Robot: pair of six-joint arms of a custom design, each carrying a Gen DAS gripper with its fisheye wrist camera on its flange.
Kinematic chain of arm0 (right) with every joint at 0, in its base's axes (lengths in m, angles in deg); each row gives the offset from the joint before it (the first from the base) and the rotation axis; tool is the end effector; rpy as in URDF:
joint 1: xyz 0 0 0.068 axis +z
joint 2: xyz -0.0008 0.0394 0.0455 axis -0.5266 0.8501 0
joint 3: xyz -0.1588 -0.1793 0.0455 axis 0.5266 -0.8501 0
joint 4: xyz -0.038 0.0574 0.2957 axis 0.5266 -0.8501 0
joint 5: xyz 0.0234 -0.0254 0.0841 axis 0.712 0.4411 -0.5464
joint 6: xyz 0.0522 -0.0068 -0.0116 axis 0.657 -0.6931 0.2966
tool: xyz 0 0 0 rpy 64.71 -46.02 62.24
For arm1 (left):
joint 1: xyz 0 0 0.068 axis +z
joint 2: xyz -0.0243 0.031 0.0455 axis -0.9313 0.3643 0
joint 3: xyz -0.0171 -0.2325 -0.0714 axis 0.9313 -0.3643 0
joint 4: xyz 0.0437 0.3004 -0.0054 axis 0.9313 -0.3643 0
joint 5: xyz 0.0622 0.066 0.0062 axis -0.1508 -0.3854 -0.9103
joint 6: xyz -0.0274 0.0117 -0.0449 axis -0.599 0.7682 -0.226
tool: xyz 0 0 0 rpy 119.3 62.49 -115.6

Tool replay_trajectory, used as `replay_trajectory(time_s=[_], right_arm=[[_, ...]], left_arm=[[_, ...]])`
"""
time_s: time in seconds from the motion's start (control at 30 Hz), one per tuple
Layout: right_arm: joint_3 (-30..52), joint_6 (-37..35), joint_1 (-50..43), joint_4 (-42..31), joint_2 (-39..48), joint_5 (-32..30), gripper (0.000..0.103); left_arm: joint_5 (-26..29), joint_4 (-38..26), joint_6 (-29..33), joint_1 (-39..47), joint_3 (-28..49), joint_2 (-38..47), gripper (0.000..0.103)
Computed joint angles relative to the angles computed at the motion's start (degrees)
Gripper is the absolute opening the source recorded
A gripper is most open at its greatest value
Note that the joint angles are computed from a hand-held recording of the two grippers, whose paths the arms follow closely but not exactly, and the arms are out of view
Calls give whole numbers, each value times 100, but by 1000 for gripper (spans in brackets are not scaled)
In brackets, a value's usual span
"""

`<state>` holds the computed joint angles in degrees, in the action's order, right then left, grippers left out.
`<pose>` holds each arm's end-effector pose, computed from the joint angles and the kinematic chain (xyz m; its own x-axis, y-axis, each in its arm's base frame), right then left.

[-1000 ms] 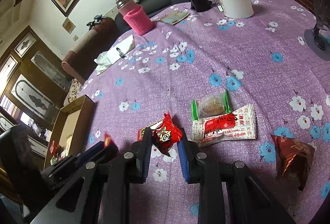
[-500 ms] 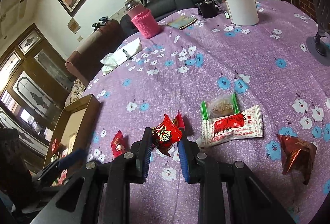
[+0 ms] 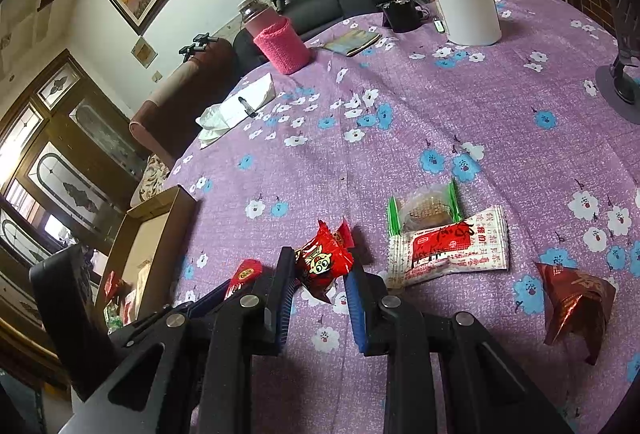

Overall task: Organize snacks
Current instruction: 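Grasp the red packet with a cartoon face with the left gripper while the right gripper lifts its packet, then carry both red packets over the cardboard tray and open both grippers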

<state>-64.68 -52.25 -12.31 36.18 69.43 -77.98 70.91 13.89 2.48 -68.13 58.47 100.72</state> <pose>0.2604 0.0978 0.0683 -0.7564 0.2811 -0.5906 -0.0488 0.8762 0.4795 0.2722 -0.0062 0.0564 -0.7776 0.0956 -0.6215 0.2212 0.9668 -0.1281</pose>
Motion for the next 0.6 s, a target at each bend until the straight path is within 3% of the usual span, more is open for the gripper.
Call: replay_trajectory(time_s=[0.33, 0.6], right_arm=[[49, -24, 68, -18, 67, 85, 26], [-4, -45, 29, 84, 27, -22, 26]], left_arm=[[396, -311, -35, 151, -402, -869, 18], [999, -911, -45, 552, -843, -2079, 18]])
